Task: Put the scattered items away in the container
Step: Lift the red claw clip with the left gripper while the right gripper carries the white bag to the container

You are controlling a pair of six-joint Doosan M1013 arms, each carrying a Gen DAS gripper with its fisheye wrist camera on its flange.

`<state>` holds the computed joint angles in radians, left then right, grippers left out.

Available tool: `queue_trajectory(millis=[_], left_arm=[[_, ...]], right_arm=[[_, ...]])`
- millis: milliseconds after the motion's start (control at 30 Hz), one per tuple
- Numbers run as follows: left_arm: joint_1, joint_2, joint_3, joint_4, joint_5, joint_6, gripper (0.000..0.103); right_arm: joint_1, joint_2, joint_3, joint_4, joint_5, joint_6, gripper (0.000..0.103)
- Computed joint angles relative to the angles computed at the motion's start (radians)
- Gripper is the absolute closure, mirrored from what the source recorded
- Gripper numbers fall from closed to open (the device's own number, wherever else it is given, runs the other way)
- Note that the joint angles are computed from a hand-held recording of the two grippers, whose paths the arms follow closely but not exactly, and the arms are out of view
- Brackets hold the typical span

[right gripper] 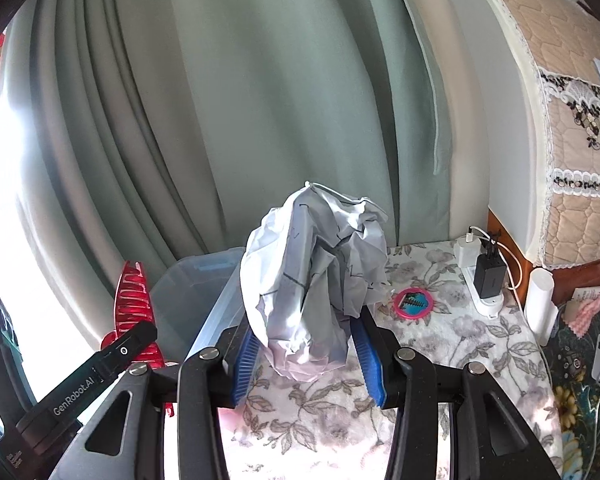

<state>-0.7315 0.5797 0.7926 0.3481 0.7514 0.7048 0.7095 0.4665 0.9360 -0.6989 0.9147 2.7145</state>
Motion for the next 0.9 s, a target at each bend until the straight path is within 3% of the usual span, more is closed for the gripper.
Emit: queue_trajectory(millis=[233,900], left_arm=[[0.012,-0.043,0.068,0.058,-0.048,-0.088,0.050],[0.044,-0.084,0.164,0.095,-0.079,-0.190,0.050]], right_arm=[[0.018,0.035,-0.065,0.016,0.020,-0.073,0.055],[0.039,0.166,-0.256,0.141,0.107,-0.306,0.055]])
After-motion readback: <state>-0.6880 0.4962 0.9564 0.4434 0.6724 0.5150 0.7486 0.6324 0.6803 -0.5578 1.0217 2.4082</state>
